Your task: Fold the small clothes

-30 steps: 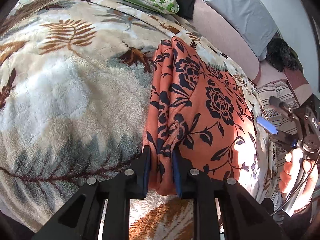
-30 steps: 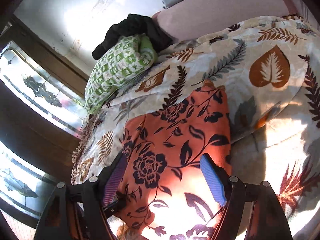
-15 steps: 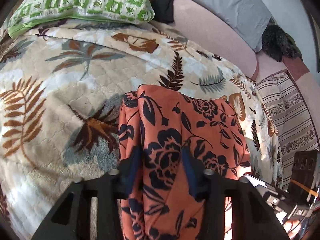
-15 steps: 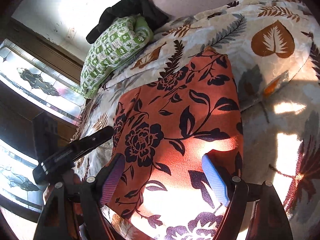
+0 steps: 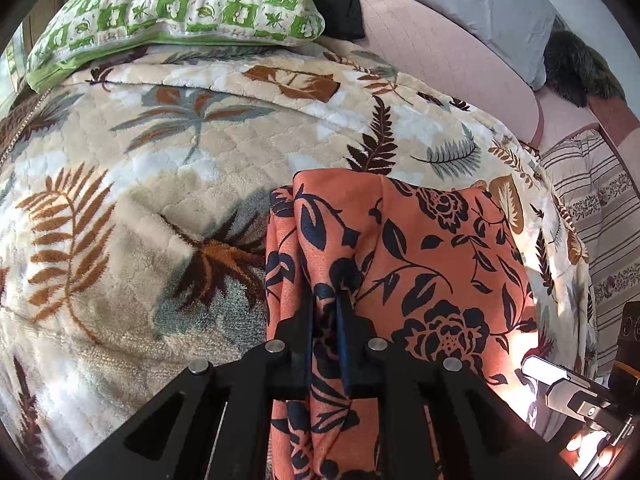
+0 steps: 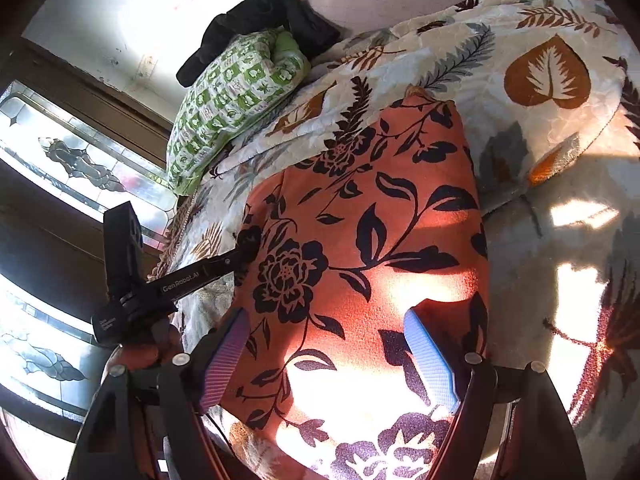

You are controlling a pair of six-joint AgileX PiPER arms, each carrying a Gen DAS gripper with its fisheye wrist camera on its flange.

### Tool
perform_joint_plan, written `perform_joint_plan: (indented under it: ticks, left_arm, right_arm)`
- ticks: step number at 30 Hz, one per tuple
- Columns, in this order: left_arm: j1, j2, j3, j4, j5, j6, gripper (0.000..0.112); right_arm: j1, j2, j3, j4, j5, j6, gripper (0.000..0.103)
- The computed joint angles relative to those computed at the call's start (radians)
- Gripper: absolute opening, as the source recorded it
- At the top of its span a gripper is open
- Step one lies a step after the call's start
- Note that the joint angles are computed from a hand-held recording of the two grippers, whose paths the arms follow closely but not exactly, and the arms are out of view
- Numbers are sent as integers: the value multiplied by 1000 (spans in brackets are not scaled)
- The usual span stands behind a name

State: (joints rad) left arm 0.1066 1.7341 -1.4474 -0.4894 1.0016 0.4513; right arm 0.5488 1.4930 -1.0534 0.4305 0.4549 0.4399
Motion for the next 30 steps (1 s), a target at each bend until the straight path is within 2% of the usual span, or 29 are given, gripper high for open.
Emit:
perform_joint_plan:
  ticks: [3,5,7,8,11,12,13,14,15,18,21,23,24,25,27,30]
  left_arm:
    - [24,-100,73,-49,3,73,15]
    - [46,-175,132,-92,11,115,24]
    - [64,-263,215,-134,-10,156,44]
    - [69,-298,254,-153,-19,170,48]
    - [67,-343,347,-159,-41,191,48]
    - [47,-327,366,-117,-56,163,48]
    - [9,-311,390,-37,-106,107,36]
    - [4,-316,424,16,-164,88,34]
    - [11,-310,439,28,-181,74,35]
    - [91,-308,413,-69,-91,97,35]
    - [94,-371,423,-65,-89,103,35]
    - [108,-408,424,-90,-57,122,35]
    - [110,-431,428,-97,-46,125,39]
    - [106,-457,436,-92,-45,120,48]
    - [92,-509,457,-82,-46,114,56]
    - [58,-549,492,-93,-59,143,58]
  right_arm:
    - [13,-38,27,-17,-11,32,83]
    - [31,-79,56,-57,-24,85,83]
    - [61,-137,102,-136,-52,195,83]
    - [76,-168,127,-186,-67,262,83]
    - [108,-248,194,-297,-88,416,84]
    - [115,-267,211,-313,-91,442,84]
    - [119,-284,224,-324,-91,463,84]
    - [123,-298,236,-329,-91,477,84]
    - [124,-311,246,-326,-91,482,84]
    - [143,-361,268,-387,-88,544,84]
    - [153,-405,292,-437,-85,599,84]
    - [154,-434,315,-458,-81,631,84]
    - [150,-450,327,-452,-78,630,84]
    - [152,-475,348,-469,-77,653,84]
    - [157,-520,389,-517,-86,722,84]
    - [146,-569,452,-517,-108,748,84]
